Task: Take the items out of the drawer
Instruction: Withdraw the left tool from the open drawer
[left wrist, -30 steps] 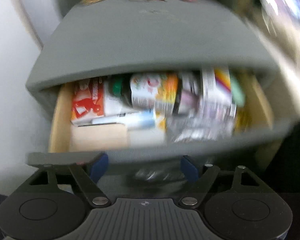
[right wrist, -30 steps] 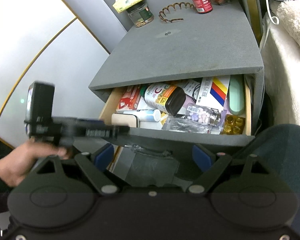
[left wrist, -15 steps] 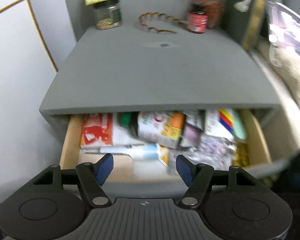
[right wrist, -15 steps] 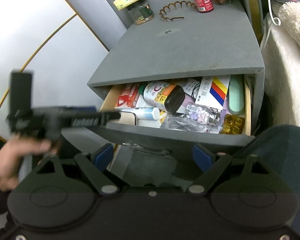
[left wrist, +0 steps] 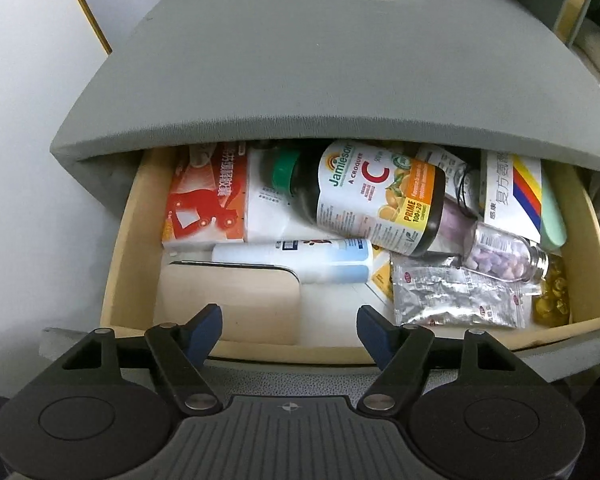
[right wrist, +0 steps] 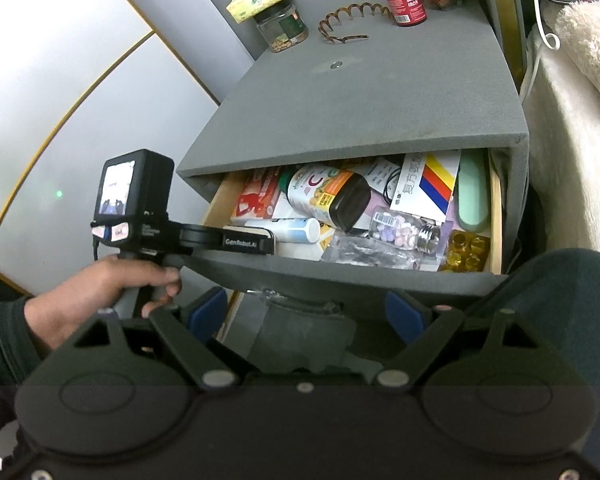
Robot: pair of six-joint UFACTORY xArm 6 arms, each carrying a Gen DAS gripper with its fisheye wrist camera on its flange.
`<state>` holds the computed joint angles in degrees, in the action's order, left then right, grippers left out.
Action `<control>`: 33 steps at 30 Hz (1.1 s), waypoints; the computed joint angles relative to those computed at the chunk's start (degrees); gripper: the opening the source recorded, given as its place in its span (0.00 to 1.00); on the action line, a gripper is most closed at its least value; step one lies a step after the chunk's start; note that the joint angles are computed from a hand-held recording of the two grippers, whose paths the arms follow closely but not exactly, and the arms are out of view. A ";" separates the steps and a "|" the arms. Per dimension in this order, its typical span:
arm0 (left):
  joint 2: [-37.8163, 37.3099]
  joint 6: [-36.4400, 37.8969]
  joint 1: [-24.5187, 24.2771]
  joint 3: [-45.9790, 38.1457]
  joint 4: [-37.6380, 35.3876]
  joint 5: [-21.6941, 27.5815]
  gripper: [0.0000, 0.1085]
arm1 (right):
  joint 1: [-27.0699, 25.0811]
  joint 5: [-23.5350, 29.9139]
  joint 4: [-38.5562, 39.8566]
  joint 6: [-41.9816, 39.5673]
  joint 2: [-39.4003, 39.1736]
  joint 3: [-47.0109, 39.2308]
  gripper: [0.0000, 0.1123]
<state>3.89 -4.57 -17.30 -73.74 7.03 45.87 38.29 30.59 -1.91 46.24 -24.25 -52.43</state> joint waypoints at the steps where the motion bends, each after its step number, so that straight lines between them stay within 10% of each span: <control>1: -0.28 -0.16 -0.07 0.34 0.07 -0.10 0.63 | -0.08 -0.01 0.11 -0.12 0.07 -0.07 0.76; 13: -4.93 -1.68 -0.81 3.18 4.91 -4.64 0.60 | 0.78 2.43 -3.36 -0.41 0.35 -2.92 0.77; 26: -16.36 8.56 3.73 -5.89 -12.06 10.20 0.71 | 1.75 5.14 -3.10 -3.49 3.54 -8.12 0.82; 33: -20.66 5.28 6.68 6.83 -16.93 2.42 0.72 | -2.05 11.58 -1.68 -9.50 15.96 -20.91 0.82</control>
<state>-16.77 0.71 -10.62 -66.91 -9.91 48.29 36.24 42.17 -3.59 36.73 -8.29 -73.34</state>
